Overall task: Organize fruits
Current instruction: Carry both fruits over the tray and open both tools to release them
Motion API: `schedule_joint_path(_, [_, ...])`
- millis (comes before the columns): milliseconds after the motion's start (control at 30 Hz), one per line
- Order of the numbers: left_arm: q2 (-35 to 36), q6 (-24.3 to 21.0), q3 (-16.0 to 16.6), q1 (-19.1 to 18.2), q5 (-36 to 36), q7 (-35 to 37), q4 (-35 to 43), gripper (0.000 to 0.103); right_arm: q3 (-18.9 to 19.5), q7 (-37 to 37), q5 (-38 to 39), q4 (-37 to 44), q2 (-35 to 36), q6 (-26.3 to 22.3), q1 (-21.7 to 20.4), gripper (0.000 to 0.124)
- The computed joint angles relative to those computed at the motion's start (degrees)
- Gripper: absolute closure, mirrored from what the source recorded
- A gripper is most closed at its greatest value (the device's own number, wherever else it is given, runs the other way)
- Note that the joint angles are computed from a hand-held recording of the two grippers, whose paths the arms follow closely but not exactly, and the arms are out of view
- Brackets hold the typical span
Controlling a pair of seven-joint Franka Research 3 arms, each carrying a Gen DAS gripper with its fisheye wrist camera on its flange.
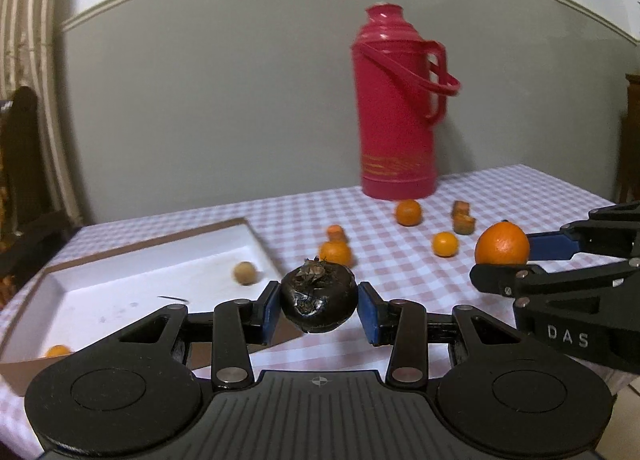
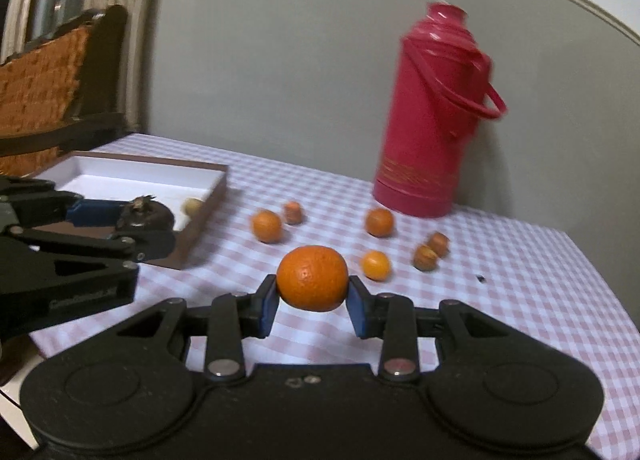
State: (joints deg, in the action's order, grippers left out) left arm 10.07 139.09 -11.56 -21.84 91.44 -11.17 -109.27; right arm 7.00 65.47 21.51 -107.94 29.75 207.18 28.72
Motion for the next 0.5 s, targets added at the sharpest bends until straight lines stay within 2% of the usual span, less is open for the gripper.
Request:
schedule_joint_path(200, [-5.55, -2.71, -0.52, 1.37, 0.96, -3.33, -6.06, 0.062, 2.11, 0.58, -3.61, 0.13, -0.23, 0.62, -0.06, 0.096])
schedule_joint_path(500, [-12.16, -6.26, -2.03, 5.17, 0.51, -6.69, -13.22, 0.062, 5.07, 2.65, -9.70, 4.89, 2.15, -0.30, -0.33, 0.096])
